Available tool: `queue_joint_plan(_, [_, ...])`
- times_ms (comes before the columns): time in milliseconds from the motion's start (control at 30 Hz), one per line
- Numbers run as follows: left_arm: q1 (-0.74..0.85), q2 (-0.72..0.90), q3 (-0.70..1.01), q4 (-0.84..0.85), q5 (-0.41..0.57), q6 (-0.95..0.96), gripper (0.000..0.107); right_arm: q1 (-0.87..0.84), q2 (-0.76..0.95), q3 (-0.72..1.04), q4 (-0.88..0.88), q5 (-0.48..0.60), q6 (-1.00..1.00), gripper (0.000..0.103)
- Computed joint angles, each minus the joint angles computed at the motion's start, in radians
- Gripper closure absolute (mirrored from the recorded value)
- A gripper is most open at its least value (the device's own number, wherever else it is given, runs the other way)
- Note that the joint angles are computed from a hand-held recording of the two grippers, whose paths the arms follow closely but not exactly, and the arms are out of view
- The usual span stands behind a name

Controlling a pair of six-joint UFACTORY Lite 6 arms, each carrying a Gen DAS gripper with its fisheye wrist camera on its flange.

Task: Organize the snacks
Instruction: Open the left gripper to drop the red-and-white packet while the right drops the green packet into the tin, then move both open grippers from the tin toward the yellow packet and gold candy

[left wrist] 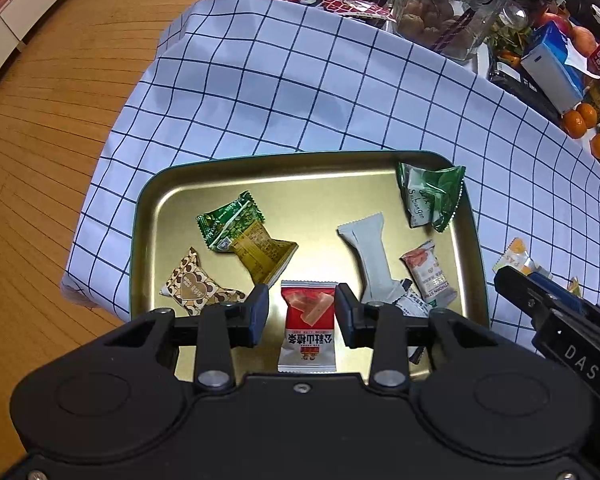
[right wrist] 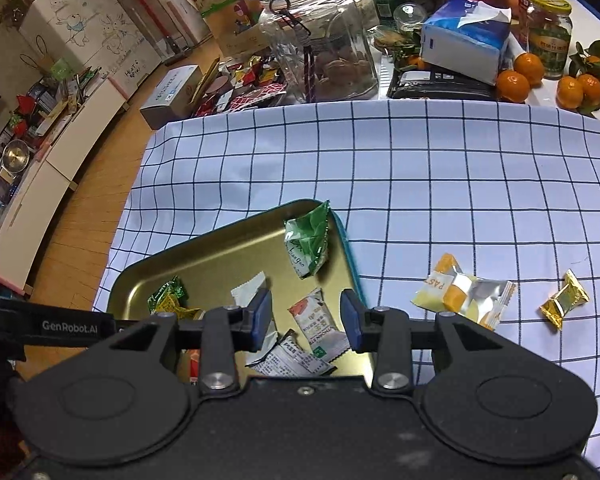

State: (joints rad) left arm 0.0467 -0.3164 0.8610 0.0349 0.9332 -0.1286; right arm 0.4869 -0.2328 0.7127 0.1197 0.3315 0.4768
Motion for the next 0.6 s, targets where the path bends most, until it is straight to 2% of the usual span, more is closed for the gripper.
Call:
queue_joint_plan(133, [-0.105,0.008,0.008,0.025,0.001,-0.075,0.061,-0.066,-0.035,-0.034,0.008,0.027,-0.05,0.062])
queue_joint_plan(300, [-0.249,0.038,0.033,0.063,-0.003,-0.183,0.061,-0.197,-0.105,-0.084,0.094,0.069,-0.203,0.061])
queue_joint_plan(600, [-0.517,0.143,0.117,0.141,-0.02,-0.37,0.061,-0.545,-0.194,-0.152,0.343,0.163,-0.615,0.06])
